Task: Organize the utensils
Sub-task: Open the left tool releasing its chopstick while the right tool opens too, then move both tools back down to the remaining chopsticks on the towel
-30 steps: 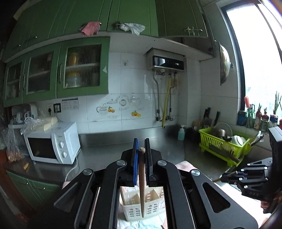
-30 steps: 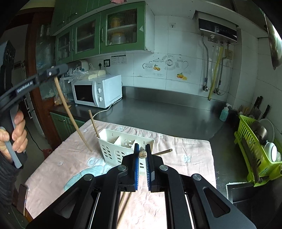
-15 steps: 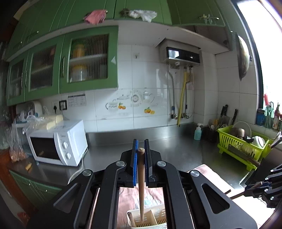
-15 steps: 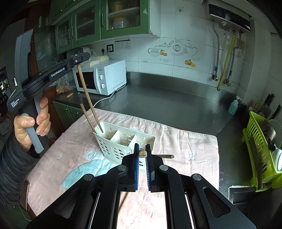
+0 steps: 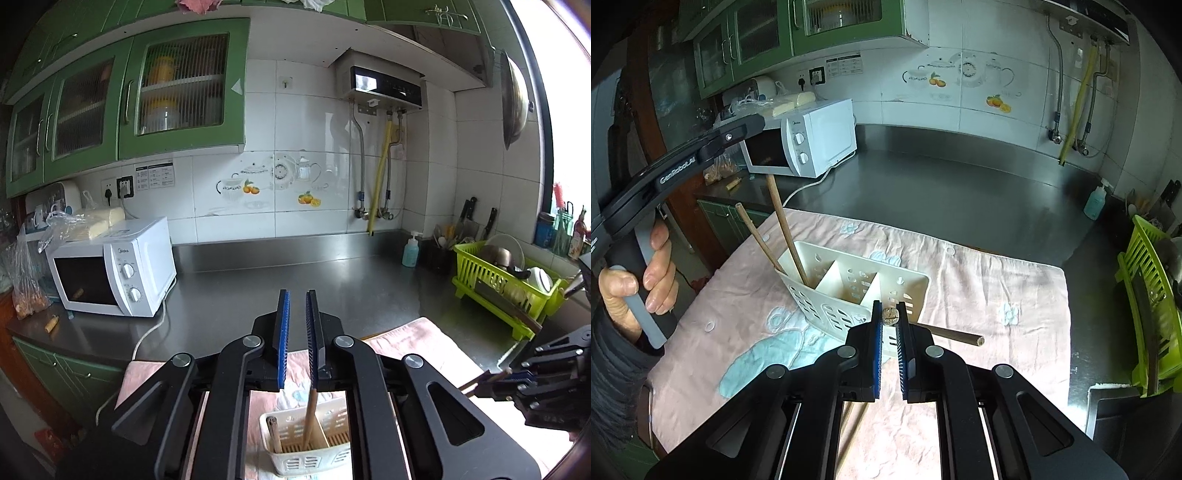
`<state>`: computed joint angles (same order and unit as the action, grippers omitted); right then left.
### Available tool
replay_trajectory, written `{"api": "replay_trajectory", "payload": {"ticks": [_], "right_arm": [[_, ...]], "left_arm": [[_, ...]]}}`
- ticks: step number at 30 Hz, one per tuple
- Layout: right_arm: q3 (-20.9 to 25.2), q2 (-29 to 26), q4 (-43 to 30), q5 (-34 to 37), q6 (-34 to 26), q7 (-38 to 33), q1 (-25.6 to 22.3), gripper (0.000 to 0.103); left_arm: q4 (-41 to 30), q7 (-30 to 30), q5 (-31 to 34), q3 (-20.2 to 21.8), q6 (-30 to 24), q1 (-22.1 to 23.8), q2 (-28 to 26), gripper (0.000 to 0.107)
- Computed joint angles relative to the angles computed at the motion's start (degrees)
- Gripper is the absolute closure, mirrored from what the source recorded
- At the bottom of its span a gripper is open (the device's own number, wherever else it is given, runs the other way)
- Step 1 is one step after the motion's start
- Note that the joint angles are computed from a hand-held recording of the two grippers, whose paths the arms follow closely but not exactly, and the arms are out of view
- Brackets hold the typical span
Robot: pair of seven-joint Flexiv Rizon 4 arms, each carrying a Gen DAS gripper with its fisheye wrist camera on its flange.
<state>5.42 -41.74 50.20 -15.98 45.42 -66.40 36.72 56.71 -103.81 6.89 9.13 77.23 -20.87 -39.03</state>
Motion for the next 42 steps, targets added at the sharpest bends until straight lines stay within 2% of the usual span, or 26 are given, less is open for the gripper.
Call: {"api": "replay_trajectory", "payload": {"ticks": [2,6,9,11,15,20,24,31,35,40,42], "right_arm": [[-0.59,0.15,0.55,-0.24,1.31,1.20,0.04,0.091],[-1.95,2.32,4.79,-2.17,4.87,3.88,0.48,0.084],[-2.69,5.76,11.18,-4.69,9.00,6.94,0.98,0.083],[-3.10,8.39,16.16,-6.87,12.09,9.49,1.40,0.083],[-4.24,13.68,27.09,-13.48,18.00,16.01,2.74,0.083],[-4.76,18.54,38.85,-23.21,22.63,26.18,3.87,0.083],[-4.18,20.97,46.45,-29.97,25.42,34.69,3.75,0.083],[-2.70,22.34,55.49,-39.10,29.50,48.58,2.93,0.083],[-3.24,22.77,59.09,-45.81,30.29,57.74,3.10,0.083],[-1.43,21.86,60.53,-48.93,27.33,61.63,2.74,0.083],[-0.84,21.22,60.95,-49.11,28.15,62.85,2.14,0.083]], "left_arm": [[2.09,-0.94,1.09,1.24,0.65,-0.93,1.47,0.082],[7.70,-2.64,3.41,2.94,2.12,-2.72,5.41,0.080],[12.37,-4.98,5.83,4.58,2.07,-4.37,9.00,0.077],[15.77,-7.47,8.31,5.94,2.09,-5.82,11.54,0.072],[22.68,-12.52,14.32,7.04,0.86,-7.99,16.88,0.072],[30.57,-18.81,20.40,6.13,-0.47,-9.01,22.57,0.072],[34.50,-27.84,30.48,7.71,-3.01,-12.44,25.89,0.072],[43.13,-35.08,36.52,4.00,-4.08,-11.65,29.80,0.072],[45.50,-41.09,42.30,1.93,-7.82,-12.05,30.81,0.072],[49.31,-40.11,40.45,-2.58,-7.71,-9.02,29.87,0.072],[50.20,-39.61,40.38,-4.34,-7.92,-7.83,29.14,0.072]]}}
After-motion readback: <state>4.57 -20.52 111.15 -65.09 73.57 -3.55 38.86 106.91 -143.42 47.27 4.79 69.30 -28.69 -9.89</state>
